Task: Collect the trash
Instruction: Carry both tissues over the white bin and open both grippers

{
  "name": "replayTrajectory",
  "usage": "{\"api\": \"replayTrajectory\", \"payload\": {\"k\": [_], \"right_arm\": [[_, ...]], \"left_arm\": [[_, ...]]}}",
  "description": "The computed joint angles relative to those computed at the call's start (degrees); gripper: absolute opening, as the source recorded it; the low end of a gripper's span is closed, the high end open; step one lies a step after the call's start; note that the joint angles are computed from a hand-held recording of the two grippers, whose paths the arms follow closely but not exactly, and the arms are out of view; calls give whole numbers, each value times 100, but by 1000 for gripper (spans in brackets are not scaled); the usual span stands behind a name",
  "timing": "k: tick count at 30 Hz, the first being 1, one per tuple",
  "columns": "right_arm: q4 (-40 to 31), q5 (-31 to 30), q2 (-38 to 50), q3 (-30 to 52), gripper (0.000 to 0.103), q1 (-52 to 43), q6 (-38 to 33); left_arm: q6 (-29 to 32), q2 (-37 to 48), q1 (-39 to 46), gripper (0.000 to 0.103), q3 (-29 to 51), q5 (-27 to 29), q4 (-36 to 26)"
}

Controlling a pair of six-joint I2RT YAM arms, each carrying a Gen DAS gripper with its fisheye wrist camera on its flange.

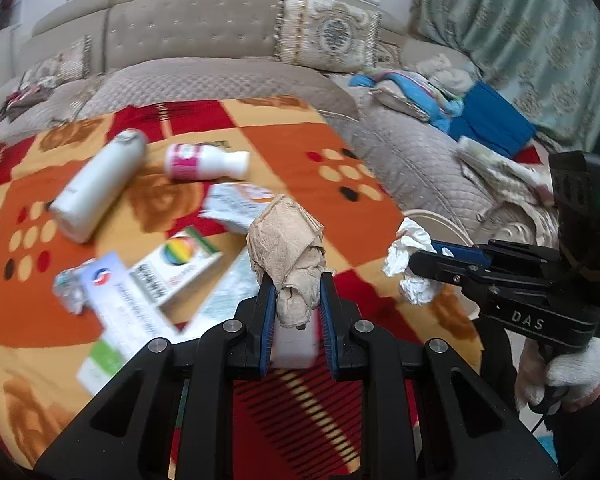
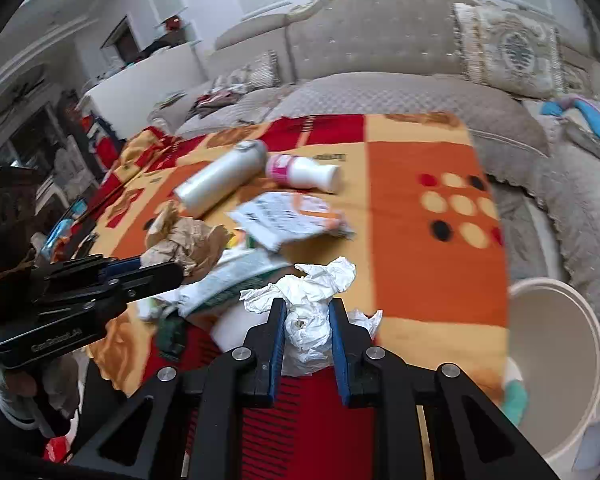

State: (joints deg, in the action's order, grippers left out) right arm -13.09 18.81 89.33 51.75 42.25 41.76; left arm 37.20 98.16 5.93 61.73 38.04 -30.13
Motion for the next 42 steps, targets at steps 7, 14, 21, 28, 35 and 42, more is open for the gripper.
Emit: {"api": "replayTrajectory", "payload": {"k": [7, 14, 21, 28, 35, 42], "right_arm": [[-233, 264, -1192, -1098, 20, -251, 435], [-777, 492, -2228, -1836, 20, -512, 713], [-1182, 319, -3279, -2555, 20, -1107, 758], [-1407, -49, -4113, -3170, 20, -1967, 531], [-1293, -527, -4438, -3598, 20, -2826, 189], [-1197, -829, -4524, -3830, 20, -3405, -84]], "left_arm": [[-300, -387, -814, 18, -479, -213, 302], [-719, -517, -1730, 18, -765, -513, 659], [-1205, -389, -2709, 18, -857, -848, 1017], [-1702, 140, -3499, 18, -596, -994, 1238], [-2096, 626, -3965, 18, -259, -1140, 1423], [-2299, 954, -4156, 18, -49, -1245, 1510]]}}
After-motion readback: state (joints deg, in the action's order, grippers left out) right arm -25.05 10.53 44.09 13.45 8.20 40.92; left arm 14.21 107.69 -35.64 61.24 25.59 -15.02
